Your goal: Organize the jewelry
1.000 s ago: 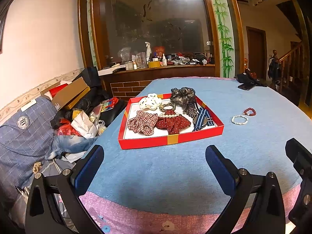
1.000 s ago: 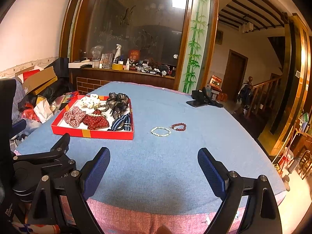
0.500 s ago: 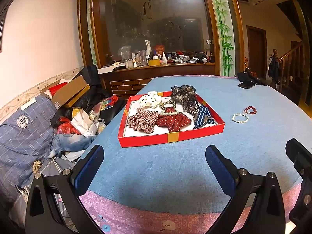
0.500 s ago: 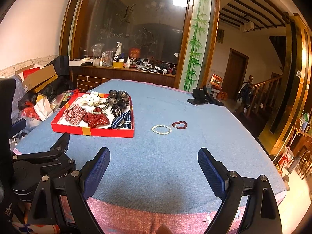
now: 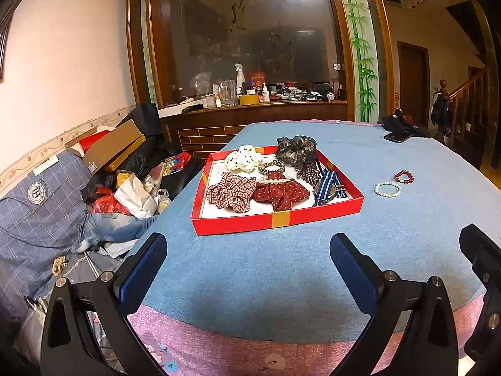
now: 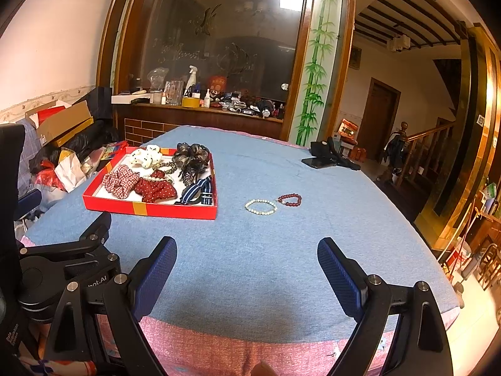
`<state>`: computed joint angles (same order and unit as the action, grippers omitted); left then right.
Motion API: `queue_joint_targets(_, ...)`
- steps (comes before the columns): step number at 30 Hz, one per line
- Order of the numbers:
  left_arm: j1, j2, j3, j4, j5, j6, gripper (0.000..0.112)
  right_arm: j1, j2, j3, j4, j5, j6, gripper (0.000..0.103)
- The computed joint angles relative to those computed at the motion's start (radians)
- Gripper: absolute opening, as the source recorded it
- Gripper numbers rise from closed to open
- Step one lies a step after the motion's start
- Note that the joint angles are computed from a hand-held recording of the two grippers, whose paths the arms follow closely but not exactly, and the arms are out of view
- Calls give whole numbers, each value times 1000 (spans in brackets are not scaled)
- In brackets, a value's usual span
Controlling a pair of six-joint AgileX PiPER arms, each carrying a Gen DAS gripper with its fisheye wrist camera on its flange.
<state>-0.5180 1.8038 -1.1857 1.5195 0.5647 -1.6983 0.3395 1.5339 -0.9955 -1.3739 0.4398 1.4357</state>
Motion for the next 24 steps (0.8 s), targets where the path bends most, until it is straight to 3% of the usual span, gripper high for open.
queue_joint_targets(16, 6, -4, 36, 47, -3, -45, 103, -3, 5, 8, -11, -8, 21, 94)
queue_joint_targets(22, 36, 0, 29, -28, -99, 46, 103, -41, 7, 7, 29, -52, -9, 94)
queue_joint_targets(24, 13, 15, 22, -10, -62, 45, 103, -61, 12, -5, 52, -61, -29, 94)
